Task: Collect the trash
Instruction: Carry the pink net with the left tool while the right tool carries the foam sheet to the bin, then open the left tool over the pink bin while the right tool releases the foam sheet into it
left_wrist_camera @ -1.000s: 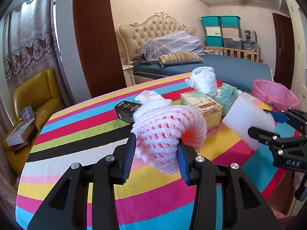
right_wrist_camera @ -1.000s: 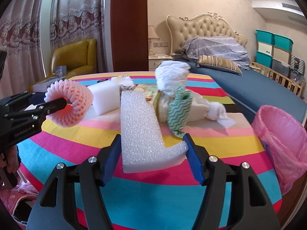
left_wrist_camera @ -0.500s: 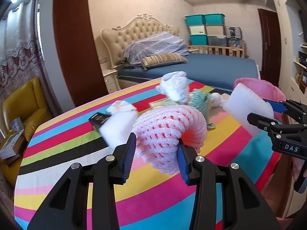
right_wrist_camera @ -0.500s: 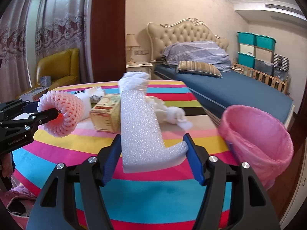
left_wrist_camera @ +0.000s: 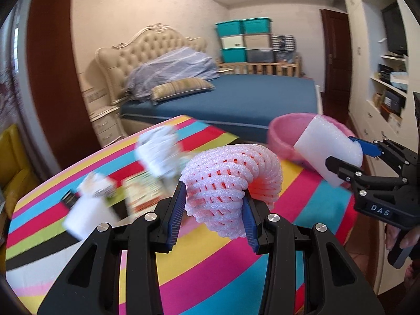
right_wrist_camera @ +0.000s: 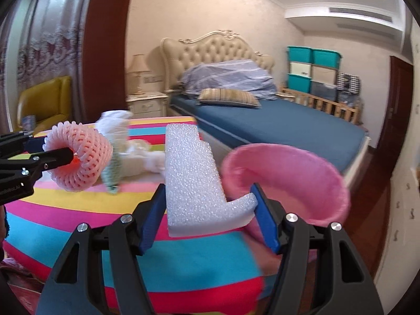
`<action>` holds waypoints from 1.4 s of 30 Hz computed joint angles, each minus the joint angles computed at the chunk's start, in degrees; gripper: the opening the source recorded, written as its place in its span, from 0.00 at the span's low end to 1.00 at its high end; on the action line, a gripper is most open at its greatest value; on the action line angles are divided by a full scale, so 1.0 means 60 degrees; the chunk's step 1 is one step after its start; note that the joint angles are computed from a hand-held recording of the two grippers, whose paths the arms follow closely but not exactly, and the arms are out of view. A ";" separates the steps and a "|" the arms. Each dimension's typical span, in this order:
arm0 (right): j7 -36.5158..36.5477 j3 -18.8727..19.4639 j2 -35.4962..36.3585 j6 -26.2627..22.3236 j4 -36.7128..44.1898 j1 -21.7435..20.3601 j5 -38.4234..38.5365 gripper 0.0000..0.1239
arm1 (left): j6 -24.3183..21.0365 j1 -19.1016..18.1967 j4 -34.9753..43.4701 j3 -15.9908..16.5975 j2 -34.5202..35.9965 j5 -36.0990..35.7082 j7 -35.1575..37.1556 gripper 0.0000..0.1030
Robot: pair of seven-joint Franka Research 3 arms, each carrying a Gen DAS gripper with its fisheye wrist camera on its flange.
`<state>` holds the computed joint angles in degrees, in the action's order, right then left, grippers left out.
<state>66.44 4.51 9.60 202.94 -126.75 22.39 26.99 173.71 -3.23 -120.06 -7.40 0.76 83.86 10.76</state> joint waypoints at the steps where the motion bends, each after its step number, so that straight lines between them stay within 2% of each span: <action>1: -0.0242 -0.0192 -0.0004 0.0058 0.0004 0.0080 0.0298 0.50 | 0.0028 -0.0047 0.0185 -0.0049 0.0176 -0.0192 0.0232 0.39; 4: -0.0622 -0.0433 0.0042 0.0145 0.0076 0.0043 0.0785 0.51 | 0.0167 -0.0275 0.0883 -0.0108 0.0822 -0.1008 0.1153 0.39; 7: -0.1040 -0.0652 0.0168 0.0167 0.0275 -0.0018 0.1382 0.51 | 0.0265 -0.0504 0.1610 -0.0174 0.1542 -0.2695 0.2682 0.39; 10: -0.1075 -0.0708 0.0321 0.0058 0.0498 -0.0280 0.1508 0.51 | 0.0052 -0.0575 0.2457 -0.0491 0.2291 -0.4401 0.4382 0.39; 15: -0.1625 -0.1129 0.0770 -0.0134 0.1196 -0.0239 0.2056 0.51 | -0.0533 -0.1204 0.4253 -0.0404 0.3606 -0.5480 0.5452 0.39; 21: -0.2152 -0.1604 0.1385 -0.0212 0.2121 -0.0074 0.2595 0.52 | -0.1374 -0.1594 0.6269 -0.0637 0.5068 -0.7259 0.7016 0.39; 23: -0.2177 -0.1721 0.1728 -0.0304 0.2578 -0.0124 0.2652 0.54 | -0.1638 -0.1952 0.6963 -0.0374 0.5532 -0.7462 0.7242 0.39; 24: -0.2283 -0.1892 0.1857 -0.0345 0.2746 0.0019 0.2822 0.56 | -0.1779 -0.2124 0.7272 -0.0212 0.5727 -0.7555 0.7305 0.40; 25: -0.2608 -0.2383 0.2089 -0.0543 0.3075 0.0447 0.3303 0.61 | -0.1922 -0.2238 0.7507 -0.0099 0.5896 -0.7744 0.7328 0.42; 26: -0.2812 -0.2691 0.2256 -0.0716 0.3317 0.0699 0.3600 0.64 | -0.1959 -0.2242 0.7609 -0.0111 0.5984 -0.8015 0.7464 0.48; 28: -0.2547 -0.2442 0.2263 -0.0507 0.3212 0.0481 0.3391 0.68 | -0.1719 -0.2077 0.7473 -0.0285 0.5987 -0.8591 0.7881 0.62; 29: -0.2397 -0.2238 0.2222 -0.0423 0.3121 0.0283 0.3244 0.71 | -0.1423 -0.2229 0.7205 0.0015 0.5837 -0.8530 0.7706 0.77; 30: -0.2221 -0.1989 0.2080 -0.0151 0.2817 0.0152 0.3107 0.71 | -0.1043 -0.2588 0.6836 0.0634 0.5601 -0.8226 0.7229 0.85; 32: -0.1894 -0.1566 0.1941 0.0116 0.2514 -0.0225 0.2764 0.71 | -0.0505 -0.3220 0.6057 0.1662 0.5097 -0.7444 0.6302 0.85; 34: -0.1533 -0.1188 0.1714 0.0413 0.2050 -0.0565 0.2365 0.71 | -0.0235 -0.3335 0.5408 0.1929 0.4658 -0.6999 0.5967 0.86; 35: -0.1335 -0.1030 0.1589 0.0540 0.1809 -0.0698 0.2198 0.71 | -0.0129 -0.3635 0.5056 0.2364 0.4404 -0.6492 0.5435 0.89; 39: -0.0308 -0.0475 0.1062 0.0850 0.0900 -0.1153 0.1356 0.71 | -0.0001 -0.4802 0.3716 0.3968 0.3320 -0.3552 0.2738 0.91; 42: -0.0122 -0.0391 0.0819 0.0983 0.0540 -0.1038 0.1081 0.71 | -0.0452 -0.5075 0.2912 0.4243 0.2583 -0.1973 0.1669 0.91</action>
